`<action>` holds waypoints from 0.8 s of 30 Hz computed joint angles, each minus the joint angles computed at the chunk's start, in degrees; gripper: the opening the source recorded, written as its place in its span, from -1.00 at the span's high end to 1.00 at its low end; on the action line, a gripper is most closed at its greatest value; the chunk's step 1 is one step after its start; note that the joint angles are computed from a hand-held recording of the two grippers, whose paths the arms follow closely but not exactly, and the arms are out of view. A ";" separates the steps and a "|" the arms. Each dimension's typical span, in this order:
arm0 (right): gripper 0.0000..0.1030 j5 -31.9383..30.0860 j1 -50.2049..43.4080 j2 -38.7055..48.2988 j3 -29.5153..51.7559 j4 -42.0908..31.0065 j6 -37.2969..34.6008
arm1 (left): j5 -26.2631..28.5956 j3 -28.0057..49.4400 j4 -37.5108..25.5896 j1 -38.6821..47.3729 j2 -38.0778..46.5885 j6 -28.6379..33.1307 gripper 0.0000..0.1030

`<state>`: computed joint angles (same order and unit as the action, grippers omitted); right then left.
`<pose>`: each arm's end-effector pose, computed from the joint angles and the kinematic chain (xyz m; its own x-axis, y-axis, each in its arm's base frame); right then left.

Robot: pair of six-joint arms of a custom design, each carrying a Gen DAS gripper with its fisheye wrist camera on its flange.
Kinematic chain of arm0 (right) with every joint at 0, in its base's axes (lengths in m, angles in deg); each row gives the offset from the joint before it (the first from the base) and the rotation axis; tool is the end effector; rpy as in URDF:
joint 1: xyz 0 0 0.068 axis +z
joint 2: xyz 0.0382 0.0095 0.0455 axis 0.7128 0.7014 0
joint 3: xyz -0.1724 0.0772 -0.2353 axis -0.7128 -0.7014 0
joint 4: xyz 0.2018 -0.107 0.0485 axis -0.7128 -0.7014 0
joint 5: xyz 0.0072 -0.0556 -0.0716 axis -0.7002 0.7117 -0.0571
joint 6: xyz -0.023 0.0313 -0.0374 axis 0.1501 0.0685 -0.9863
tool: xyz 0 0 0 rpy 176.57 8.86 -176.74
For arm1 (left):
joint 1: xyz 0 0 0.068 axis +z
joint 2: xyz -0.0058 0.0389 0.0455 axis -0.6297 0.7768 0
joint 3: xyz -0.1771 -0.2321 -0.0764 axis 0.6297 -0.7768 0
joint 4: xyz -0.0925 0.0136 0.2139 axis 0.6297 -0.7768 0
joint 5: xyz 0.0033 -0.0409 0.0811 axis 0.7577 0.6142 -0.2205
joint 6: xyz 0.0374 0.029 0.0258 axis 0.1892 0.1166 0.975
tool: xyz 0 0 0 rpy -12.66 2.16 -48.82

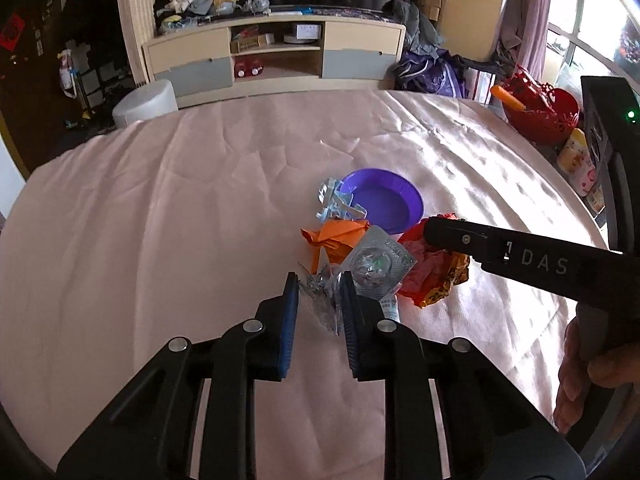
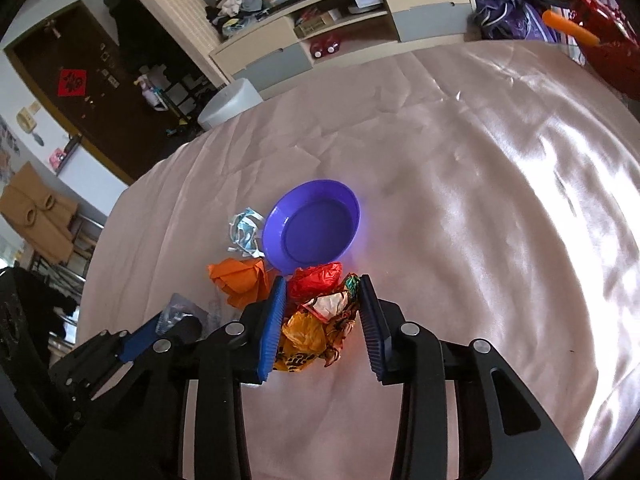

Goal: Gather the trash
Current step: 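Grasp the clear blister pack with the left tool while the right tool grasps red-orange wrappers, then lower both tools over the bin and open them to drop the items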

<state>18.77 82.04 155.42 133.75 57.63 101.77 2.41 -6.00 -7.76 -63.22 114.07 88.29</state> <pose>0.3019 0.2166 0.2808 -0.7737 0.4062 -0.4862 0.1962 0.8833 0.4257 0.3204 -0.1466 0.2668 -0.6977 0.3299 -0.6359 0.4602 0.8867 -0.0449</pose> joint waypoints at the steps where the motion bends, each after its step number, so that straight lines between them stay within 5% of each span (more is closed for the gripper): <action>1: 0.28 0.49 0.38 -0.56 0.67 -1.09 0.07 | -0.10 0.01 -0.81 0.17 -1.20 0.23 0.62; 18: 0.28 19.59 22.38 -8.68 16.54 -32.15 13.23 | -1.01 -4.70 -22.46 -1.55 -30.96 -2.29 0.62; 24: 0.28 22.06 32.35 -8.43 14.61 -33.08 20.96 | 3.04 -12.02 -29.14 -0.85 -42.46 -4.52 0.62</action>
